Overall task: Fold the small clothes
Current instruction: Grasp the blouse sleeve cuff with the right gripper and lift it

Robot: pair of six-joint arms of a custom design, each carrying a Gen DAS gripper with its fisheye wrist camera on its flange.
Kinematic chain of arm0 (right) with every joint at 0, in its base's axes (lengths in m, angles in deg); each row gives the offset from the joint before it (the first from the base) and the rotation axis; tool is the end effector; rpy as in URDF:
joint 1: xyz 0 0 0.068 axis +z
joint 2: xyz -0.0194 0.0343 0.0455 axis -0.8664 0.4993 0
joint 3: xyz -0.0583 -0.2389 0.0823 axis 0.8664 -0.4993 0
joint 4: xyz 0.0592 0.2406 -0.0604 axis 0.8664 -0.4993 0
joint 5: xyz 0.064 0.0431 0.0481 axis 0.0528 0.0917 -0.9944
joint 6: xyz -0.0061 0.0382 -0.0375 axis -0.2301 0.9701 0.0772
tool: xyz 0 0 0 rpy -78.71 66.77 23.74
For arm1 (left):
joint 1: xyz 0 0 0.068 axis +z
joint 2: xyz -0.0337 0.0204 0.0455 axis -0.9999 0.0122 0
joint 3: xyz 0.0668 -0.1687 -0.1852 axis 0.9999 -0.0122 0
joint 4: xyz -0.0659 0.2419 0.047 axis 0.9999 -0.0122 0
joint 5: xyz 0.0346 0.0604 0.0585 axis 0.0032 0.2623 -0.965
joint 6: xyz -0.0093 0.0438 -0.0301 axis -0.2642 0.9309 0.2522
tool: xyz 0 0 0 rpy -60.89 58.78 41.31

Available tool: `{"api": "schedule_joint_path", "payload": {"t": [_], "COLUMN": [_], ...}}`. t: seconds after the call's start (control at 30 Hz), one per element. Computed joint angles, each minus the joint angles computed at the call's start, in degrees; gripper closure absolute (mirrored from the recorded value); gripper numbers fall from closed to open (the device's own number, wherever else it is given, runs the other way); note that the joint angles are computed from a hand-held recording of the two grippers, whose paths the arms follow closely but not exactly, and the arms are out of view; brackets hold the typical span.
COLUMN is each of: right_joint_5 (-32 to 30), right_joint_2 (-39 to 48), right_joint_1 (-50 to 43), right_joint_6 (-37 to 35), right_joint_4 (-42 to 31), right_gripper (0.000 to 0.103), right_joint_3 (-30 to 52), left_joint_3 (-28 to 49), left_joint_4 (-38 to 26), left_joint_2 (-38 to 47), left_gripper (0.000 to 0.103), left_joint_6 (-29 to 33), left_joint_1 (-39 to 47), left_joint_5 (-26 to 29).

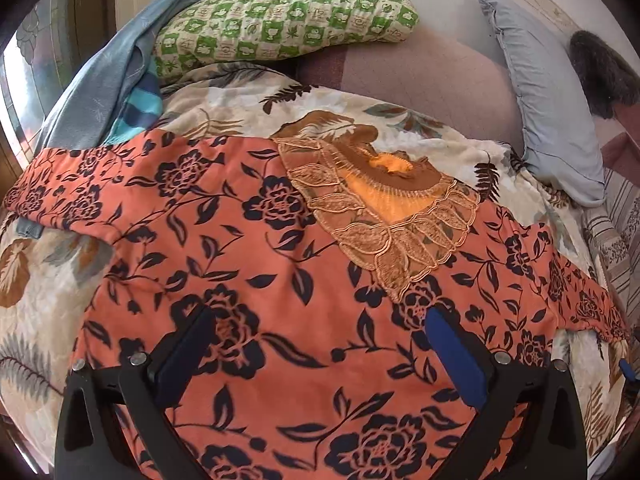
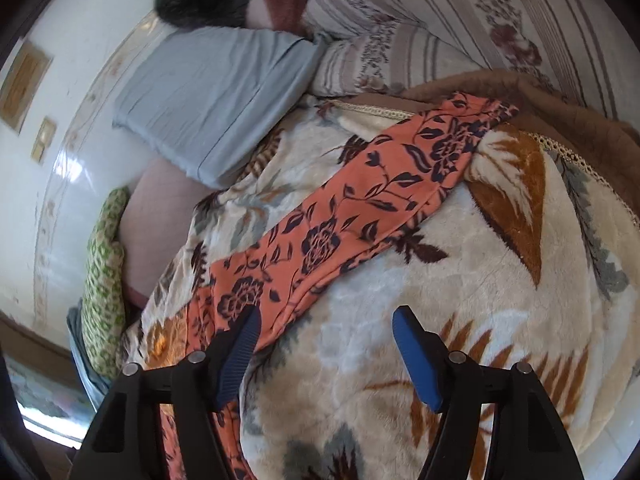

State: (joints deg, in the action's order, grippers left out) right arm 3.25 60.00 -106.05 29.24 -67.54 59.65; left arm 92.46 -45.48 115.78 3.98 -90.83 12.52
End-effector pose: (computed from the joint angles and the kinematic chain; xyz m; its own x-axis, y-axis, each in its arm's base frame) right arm 0.1962 -0.1702 0.2080 -0.5392 0.7611 -0.3606 0.4482 0.6217 0.6423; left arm 0.2312 -0.0039 0.2047 -0.7546 -0.3154 -0.5754 -0.2792 0.9479 -0.1535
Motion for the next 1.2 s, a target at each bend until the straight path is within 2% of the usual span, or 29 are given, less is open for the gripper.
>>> {"api": "schedule_joint_path", "payload": {"t": [0.03,0.1,0.23,0.27,0.37,0.4,0.47,0.5,0.57,0.67,0.73,0.8,0.93,1.07,1.2], "right_joint_5": [-0.6,-3.0,-4.1,-4.2,-0.5,0.4,2.9,5.1,8.1,10.6,11.2,8.0,7.5,13.0,22.8], "right_joint_2": [3.6,10.6,20.4,22.1,26.1,26.7,27.8,27.8,27.5,22.2,17.1,13.0,7.1,6.8,15.3], "right_joint_1": [-0.9,-2.6,-4.0,-4.1,-2.9,-2.5,-1.2,-0.4,1.0,4.6,8.9,13.9,29.8,50.3,69.3], "right_joint_6": [1.9,6.5,14.6,16.4,20.8,22.5,23.0,23.3,24.2,23.4,21.9,22.9,25.2,30.4,31.3], "right_joint_4": [1.9,4.7,11.0,13.1,17.4,19.7,21.7,22.2,22.7,23.7,23.7,23.6,22.3,25.8,25.4], "right_gripper": [0.033,0.04,0.048,0.051,0.052,0.061,0.066,0.081,0.097,0.097,0.097,0.097,0.097,0.097,0.097], "right_joint_3": [1.5,4.4,8.2,8.7,10.2,10.1,11.2,11.6,12.2,11.1,10.7,11.0,13.4,15.2,22.1], "left_joint_3": [-1.5,-4.6,-4.6,-4.5,-3.5,-3.0,-1.9,-1.6,-1.1,-0.6,-0.4,-0.3,-0.1,1.5,4.0], "left_joint_4": [3.1,8.4,11.1,11.8,13.1,13.1,12.7,12.7,12.6,12.4,12.5,12.4,12.6,11.7,10.9], "left_joint_2": [0.6,1.9,7.2,7.9,10.2,11.1,13.0,13.7,14.6,14.5,13.5,11.8,8.2,7.5,9.0], "left_gripper": [0.0,0.0,0.0,0.0,0.0,0.0,0.0,0.0,0.0,0.0,0.0,0.0,0.0,0.0,0.0], "left_joint_6": [0.6,3.2,7.3,6.9,5.6,5.7,5.9,6.1,6.5,6.8,7.3,8.2,10.3,12.7,13.9], "left_joint_1": [-0.1,0.9,3.7,4.3,6.8,7.6,8.6,8.9,9.6,10.3,10.8,11.7,14.9,20.8,29.3], "left_joint_5": [1.3,4.6,7.1,6.5,6.7,7.3,7.5,7.1,6.5,4.6,2.3,0.2,-3.3,-4.8,-3.0]}}
